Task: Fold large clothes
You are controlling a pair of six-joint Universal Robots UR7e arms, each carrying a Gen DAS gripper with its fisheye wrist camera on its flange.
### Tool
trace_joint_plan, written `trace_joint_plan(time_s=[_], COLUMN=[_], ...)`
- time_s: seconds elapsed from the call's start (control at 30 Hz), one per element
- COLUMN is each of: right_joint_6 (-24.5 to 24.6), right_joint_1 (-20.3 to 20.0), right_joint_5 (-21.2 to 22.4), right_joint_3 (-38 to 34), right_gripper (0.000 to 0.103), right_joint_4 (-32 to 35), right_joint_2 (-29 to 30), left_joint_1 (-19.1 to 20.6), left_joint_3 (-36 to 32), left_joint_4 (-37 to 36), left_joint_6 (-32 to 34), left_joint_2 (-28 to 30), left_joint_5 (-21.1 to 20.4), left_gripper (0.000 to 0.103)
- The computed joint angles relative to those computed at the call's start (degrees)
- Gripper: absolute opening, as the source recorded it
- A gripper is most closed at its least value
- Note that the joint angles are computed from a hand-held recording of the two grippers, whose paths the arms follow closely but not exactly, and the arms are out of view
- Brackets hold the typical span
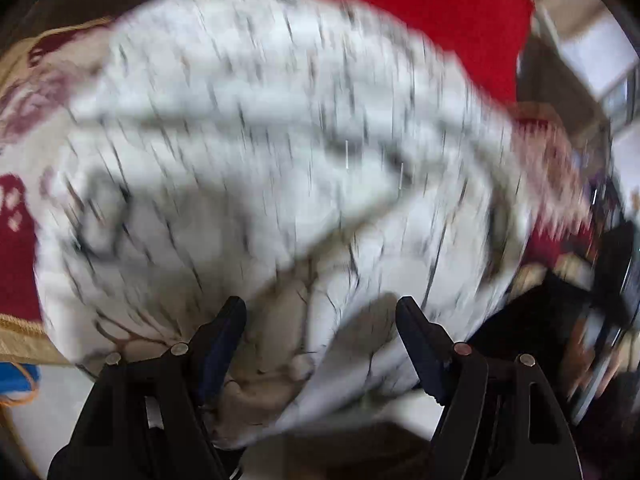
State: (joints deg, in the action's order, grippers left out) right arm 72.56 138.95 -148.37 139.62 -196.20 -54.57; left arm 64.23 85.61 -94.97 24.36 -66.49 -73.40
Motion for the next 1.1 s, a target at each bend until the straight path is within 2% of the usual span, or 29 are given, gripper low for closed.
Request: trace_joint_plan(time_s=[0.1, 0.13, 0.27, 0.37, 0.47, 0.53, 0.63, 0.77, 0.83, 0.87, 0.9, 0.97, 1.1], right_joint_6=[0.14, 0.06, 0.04, 1.35, 0.37, -0.4, 0.65, 1.26, 2.74, 3.74, 4.52, 5.21, 3.53], right_joint_1=[-1.84, -1.76, -2.52, -3.83, -5.03, -5.77, -6.2, -5.59, -5.3, -5.24, -5.12, -5.04, -6.81], right_joint_5=[1.96, 2.09, 2.6, 4.44, 5.72, 6.43, 6.29, 5.85, 5.75, 5.85, 5.97, 6.76, 10.96], right_joint_3=[-0.19, -0.43, -1.8, -2.12, -2.6, -3.37, -4.88, -5.6, -4.95, -4.62, -4.14, -3.04, -2.14], right_gripper=[0.097, 0.097, 0.097, 0.097, 0.097, 0.097, 0.097, 0.097, 0.097, 0.097, 0.097, 0.097, 0.097], right_joint_4=[0.6, 0.94, 7.01, 8.97, 8.78, 9.26, 12.81, 15.48, 15.78, 16.51, 17.05, 16.23, 13.35], right_joint_2=[0.48, 0.85, 0.26, -0.14, 0.67, 1.24, 1.82, 1.63, 1.04, 0.64, 0.18, -0.06, 1.64], left_joint_1=[-0.2, 0.01, 2.44, 3.15, 4.36, 4.24, 3.18, 1.67, 0.06, -0.45, -0.24, 1.64, 7.02], left_joint_3=[5.04, 5.76, 1.5, -0.69, -5.53, -7.39, -6.32, -2.8, 2.45, 6.08, 7.55, 7.19, 2.06], left_joint_4=[1.23, 1.44, 6.24, 5.61, 5.22, 2.1, -3.82, -7.14, -10.52, -14.7, -16.48, -16.59, -13.19], left_joint_6=[5.99, 7.47, 8.09, 9.24, 8.79, 6.67, 3.41, 3.8, 5.42, 6.57, 6.58, 4.04, -5.53], left_joint_2=[-3.23, -4.24, -6.17, -7.56, -7.48, -6.89, -5.92, -4.32, -4.85, -5.88, -6.52, -6.89, -5.77], left_joint_5=[7.27, 8.08, 5.74, 7.51, 4.26, 1.42, -1.5, -3.36, 2.21, 5.77, 6.93, 6.81, 5.85], left_gripper=[0.072, 0.07, 0.07, 0.07, 0.07, 0.07, 0.074, 0.074, 0.074, 0.074, 0.074, 0.074, 0.077])
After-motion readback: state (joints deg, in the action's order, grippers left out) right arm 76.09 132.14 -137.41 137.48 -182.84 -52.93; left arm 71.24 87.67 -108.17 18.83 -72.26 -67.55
